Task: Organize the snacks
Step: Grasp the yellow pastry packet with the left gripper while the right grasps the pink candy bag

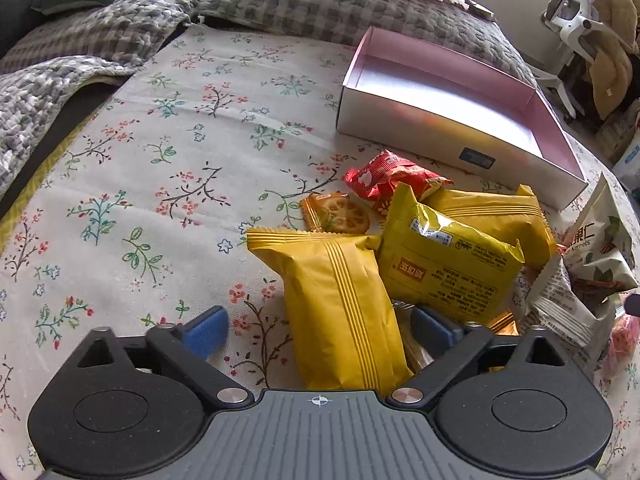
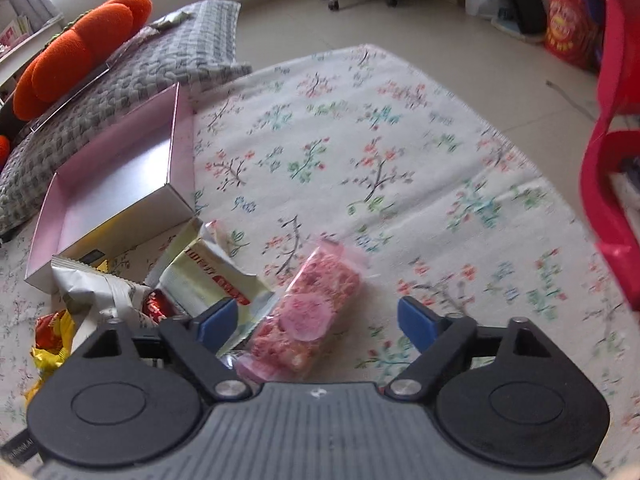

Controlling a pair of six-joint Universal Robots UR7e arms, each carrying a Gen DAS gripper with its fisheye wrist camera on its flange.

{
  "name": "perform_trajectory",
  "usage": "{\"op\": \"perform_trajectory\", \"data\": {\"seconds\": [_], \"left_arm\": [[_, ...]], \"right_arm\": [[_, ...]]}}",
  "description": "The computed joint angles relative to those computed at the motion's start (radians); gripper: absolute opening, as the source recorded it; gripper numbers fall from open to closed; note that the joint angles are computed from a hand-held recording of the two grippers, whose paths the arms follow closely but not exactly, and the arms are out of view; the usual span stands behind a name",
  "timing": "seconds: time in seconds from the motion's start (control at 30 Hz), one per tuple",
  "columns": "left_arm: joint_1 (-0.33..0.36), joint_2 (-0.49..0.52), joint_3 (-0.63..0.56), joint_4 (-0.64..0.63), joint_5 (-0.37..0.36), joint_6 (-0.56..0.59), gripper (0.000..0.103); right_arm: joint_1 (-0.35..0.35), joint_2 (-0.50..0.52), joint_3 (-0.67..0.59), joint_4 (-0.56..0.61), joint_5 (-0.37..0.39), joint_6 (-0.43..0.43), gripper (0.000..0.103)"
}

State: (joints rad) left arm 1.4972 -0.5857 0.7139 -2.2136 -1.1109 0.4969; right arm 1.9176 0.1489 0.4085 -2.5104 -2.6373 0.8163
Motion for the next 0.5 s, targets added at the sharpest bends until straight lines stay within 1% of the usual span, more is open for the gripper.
{"op": "perform_trajectory", "data": {"seconds": [0.03, 0.1, 0.13, 0.17, 0.2, 0.23, 0.27, 0.3, 0.33, 0.4, 0.5], "left_arm": [[0.001, -0.002, 0.004, -0.007, -0.005, 0.006, 0.091], [0.002, -0.007, 0.009, -0.01, -0.02, 0.022, 0.08], [0.004, -0.009, 0.006, -0.002, -0.035, 0.03, 0.069], [0.004, -0.01, 0.005, 0.003, -0.043, 0.032, 0.06], [0.007, -0.009, -0.002, 0.013, -0.056, 0.03, 0.056], [0.009, -0.008, -0.009, 0.023, -0.068, 0.024, 0.048], [0.01, -0.009, -0.01, 0.021, -0.069, 0.022, 0.045], [0.011, -0.008, -0.013, 0.022, -0.072, 0.019, 0.044], [0.013, -0.006, -0.02, 0.029, -0.076, 0.019, 0.043], [0.015, -0.006, -0.027, 0.039, -0.085, 0.014, 0.041], [0.02, -0.003, -0.053, 0.075, -0.103, -0.019, 0.039]], "right_arm": [[-0.002, 0.01, -0.024, 0.026, 0.0, 0.016, 0.079], [-0.005, 0.041, -0.093, 0.099, -0.012, 0.042, 0.073], [-0.007, 0.052, -0.116, 0.123, -0.015, 0.05, 0.071], [-0.008, 0.06, -0.132, 0.142, -0.014, 0.057, 0.064], [-0.01, 0.059, -0.128, 0.134, -0.005, 0.048, 0.057], [-0.011, 0.057, -0.12, 0.118, -0.003, 0.037, 0.053], [-0.008, 0.057, -0.118, 0.111, -0.013, 0.031, 0.042], [-0.007, 0.053, -0.108, 0.105, -0.022, 0.029, 0.032], [-0.006, 0.044, -0.086, 0.08, -0.022, 0.025, 0.03], [-0.006, 0.026, -0.046, 0.03, -0.008, 0.017, 0.029], [-0.003, 0.027, -0.04, -0.005, 0.006, -0.011, 0.029]]}}
